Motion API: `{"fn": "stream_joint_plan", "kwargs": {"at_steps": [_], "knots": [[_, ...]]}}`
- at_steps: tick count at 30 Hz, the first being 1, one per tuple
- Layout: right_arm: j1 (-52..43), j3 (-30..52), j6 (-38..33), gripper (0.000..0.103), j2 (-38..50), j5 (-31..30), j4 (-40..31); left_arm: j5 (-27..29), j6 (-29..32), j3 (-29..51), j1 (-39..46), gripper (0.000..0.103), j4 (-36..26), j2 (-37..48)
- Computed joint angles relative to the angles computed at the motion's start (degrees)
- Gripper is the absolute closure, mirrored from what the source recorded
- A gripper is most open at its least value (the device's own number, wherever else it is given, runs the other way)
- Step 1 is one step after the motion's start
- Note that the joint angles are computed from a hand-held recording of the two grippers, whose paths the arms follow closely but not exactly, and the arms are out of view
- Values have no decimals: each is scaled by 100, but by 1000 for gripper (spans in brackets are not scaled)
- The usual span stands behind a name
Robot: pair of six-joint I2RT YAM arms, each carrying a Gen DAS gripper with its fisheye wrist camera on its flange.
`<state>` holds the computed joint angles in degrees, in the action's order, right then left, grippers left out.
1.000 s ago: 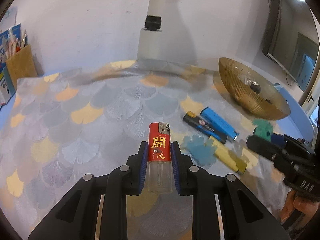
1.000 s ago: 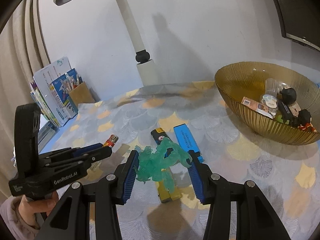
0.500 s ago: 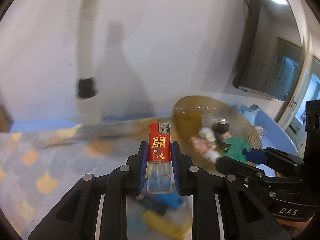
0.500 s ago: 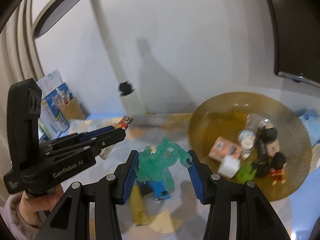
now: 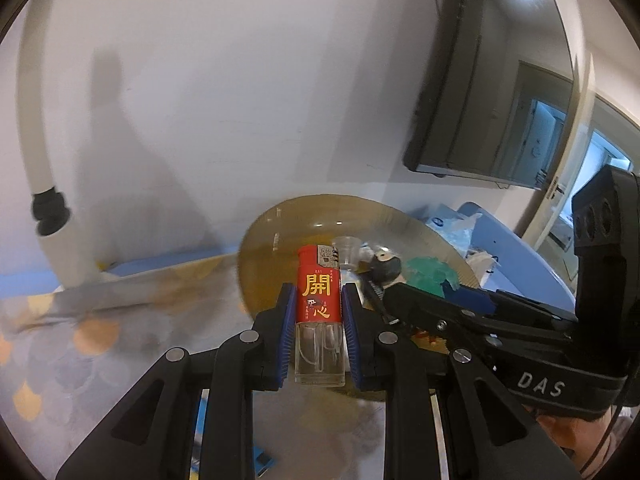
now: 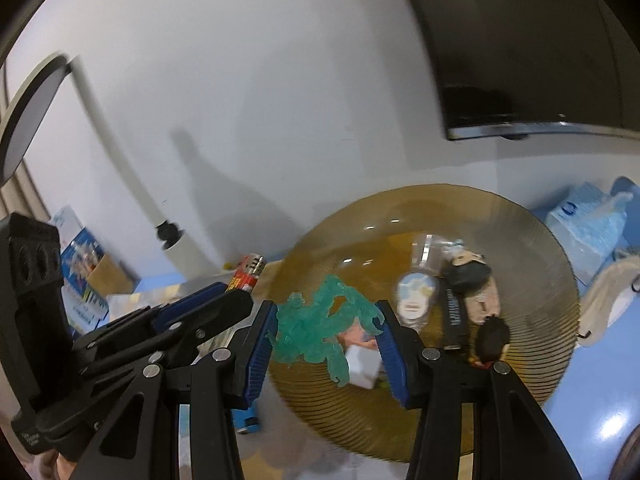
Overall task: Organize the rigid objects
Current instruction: 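Carry the red lighter and green jelly toy toward the amber bowl, then withdraw both open tools from the bowl toward the remaining items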
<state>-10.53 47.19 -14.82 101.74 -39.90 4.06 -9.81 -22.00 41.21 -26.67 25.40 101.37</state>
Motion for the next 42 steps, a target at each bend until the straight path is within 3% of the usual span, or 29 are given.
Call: {"fn": "stream_joint_plan", "kwargs": {"at_steps": [2,4,5,6,7,8,9,15,24,34,42], "knots": [[-101,140,18,55,129,-30,-19,32,31,37,1,83,16,33],[-168,240,25,49,214,-60,-44,-29,-82,159,25,75,-154,92],[-219,335,52,37,278,-101,-100,-1,-194,183,81,60,-267,79],[-244,357,131,27,303,-60,-58,106,-322,209,177,32,-431,60],[-288,372,178,21,337,-40,-15,193,-424,266,273,12,-579,87],[-377,403,240,10,370,-112,-3,339,-481,227,390,0,-564,96],[-509,448,330,0,425,-328,-11,377,-505,153,446,1,-493,91],[-739,497,633,0,439,-608,-112,213,-568,-69,587,1,-594,-34],[-221,-76,408,0,-314,-269,-72,-1,-324,-574,924,1,-1173,-1144],[840,-1188,-37,0,-1545,157,-133,-47,22,-1722,1650,1,-1817,-2708],[1897,-2074,-423,0,-1764,1081,312,299,-86,-2524,1847,1,-1465,-2619]]}}
